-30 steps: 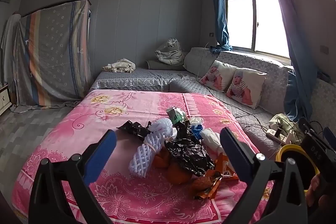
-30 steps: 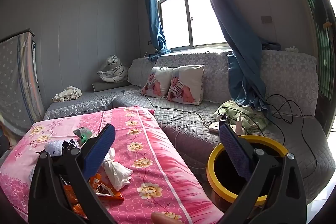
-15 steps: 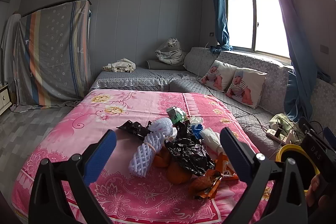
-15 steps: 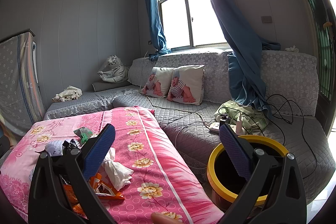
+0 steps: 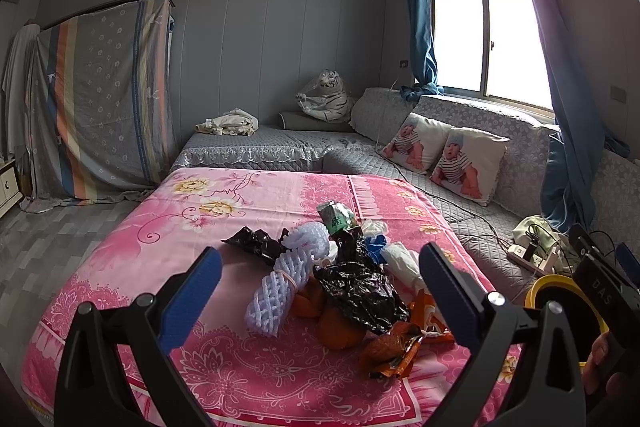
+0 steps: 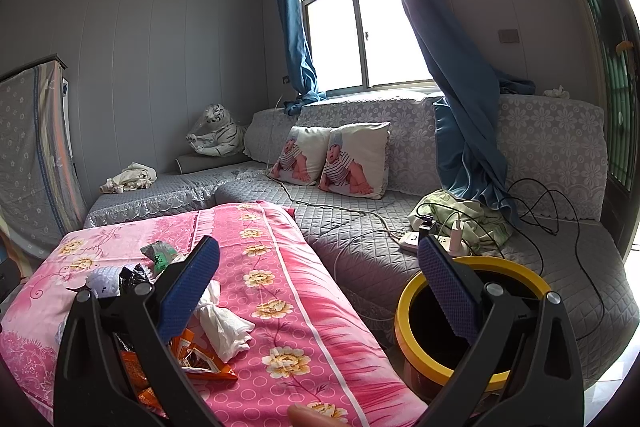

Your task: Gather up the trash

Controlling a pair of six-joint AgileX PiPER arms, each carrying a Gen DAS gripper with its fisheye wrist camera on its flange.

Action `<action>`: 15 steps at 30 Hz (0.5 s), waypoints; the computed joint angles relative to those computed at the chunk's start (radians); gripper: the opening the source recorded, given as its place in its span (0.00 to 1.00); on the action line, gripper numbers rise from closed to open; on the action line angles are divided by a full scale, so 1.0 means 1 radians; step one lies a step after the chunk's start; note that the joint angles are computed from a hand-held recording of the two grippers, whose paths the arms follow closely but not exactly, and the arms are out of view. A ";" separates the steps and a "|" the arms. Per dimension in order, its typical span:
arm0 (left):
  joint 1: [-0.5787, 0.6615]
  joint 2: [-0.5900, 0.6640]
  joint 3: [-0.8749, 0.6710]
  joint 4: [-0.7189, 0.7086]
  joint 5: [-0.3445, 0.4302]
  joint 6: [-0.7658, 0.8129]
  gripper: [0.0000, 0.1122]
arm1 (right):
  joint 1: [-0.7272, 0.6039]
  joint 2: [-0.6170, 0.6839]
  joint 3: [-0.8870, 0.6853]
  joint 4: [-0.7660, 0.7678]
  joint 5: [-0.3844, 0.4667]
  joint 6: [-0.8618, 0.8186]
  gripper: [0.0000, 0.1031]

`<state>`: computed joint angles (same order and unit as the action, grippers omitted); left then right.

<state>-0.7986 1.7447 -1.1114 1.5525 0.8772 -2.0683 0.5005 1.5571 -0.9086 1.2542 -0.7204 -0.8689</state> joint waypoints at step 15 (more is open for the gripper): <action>0.002 -0.001 0.000 -0.001 -0.005 0.000 0.85 | -0.005 0.000 -0.003 0.000 0.006 -0.001 0.92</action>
<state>-0.7969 1.7433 -1.1113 1.5518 0.8726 -2.0684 0.4960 1.5573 -0.9112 1.2542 -0.7148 -0.8703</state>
